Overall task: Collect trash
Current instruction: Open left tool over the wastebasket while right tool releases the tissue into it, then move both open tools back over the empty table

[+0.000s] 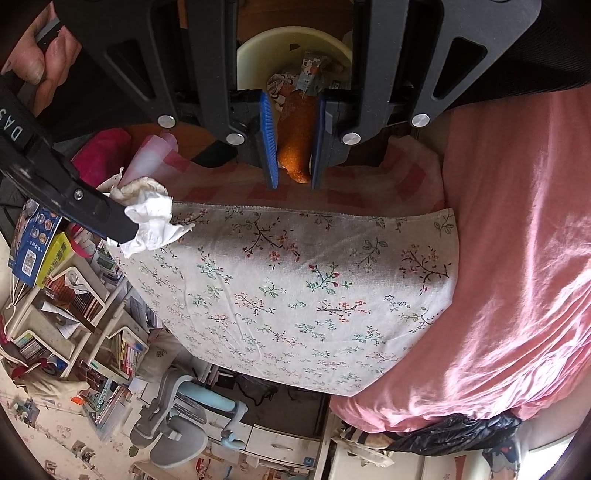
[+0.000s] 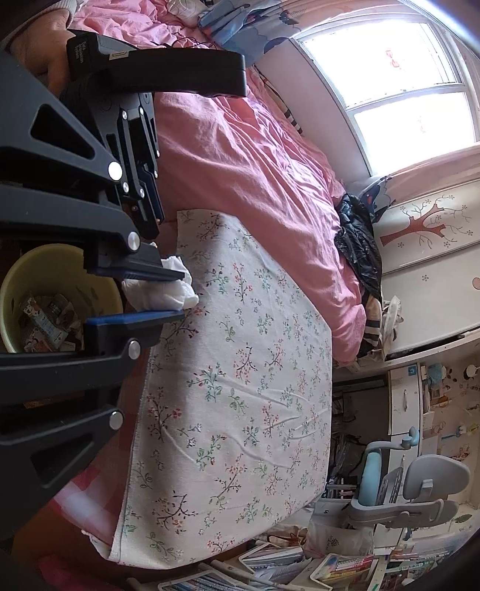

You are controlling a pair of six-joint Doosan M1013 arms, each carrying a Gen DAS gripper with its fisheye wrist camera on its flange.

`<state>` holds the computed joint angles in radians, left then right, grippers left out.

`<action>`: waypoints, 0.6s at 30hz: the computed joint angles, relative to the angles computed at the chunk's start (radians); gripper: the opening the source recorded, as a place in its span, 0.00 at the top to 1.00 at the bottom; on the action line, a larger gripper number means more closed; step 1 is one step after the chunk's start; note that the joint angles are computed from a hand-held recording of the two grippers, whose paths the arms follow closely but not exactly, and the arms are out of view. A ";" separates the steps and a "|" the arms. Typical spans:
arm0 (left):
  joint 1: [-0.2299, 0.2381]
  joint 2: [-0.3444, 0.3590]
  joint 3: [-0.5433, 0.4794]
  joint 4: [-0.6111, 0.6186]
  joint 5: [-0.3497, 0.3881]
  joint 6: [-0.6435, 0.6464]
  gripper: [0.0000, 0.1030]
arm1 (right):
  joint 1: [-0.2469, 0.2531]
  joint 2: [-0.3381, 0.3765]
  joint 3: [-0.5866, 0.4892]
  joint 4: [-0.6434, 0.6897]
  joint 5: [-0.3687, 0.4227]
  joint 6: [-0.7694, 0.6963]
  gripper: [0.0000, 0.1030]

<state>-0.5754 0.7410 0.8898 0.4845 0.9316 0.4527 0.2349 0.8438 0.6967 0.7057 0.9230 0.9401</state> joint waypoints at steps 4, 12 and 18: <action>-0.003 -0.003 0.006 -0.004 0.010 -0.005 0.83 | 0.001 -0.008 0.020 -0.015 0.011 0.000 0.84; -0.004 0.003 -0.001 -0.037 0.049 0.012 0.69 | 0.010 -0.012 0.038 -0.059 0.049 0.007 0.82; -0.009 0.005 -0.008 -0.009 0.081 -0.015 0.48 | 0.014 0.000 0.023 -0.106 0.076 0.061 0.64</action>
<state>-0.5841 0.7462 0.8820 0.4751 1.0126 0.4380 0.2491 0.8438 0.7193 0.5992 0.9990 1.0008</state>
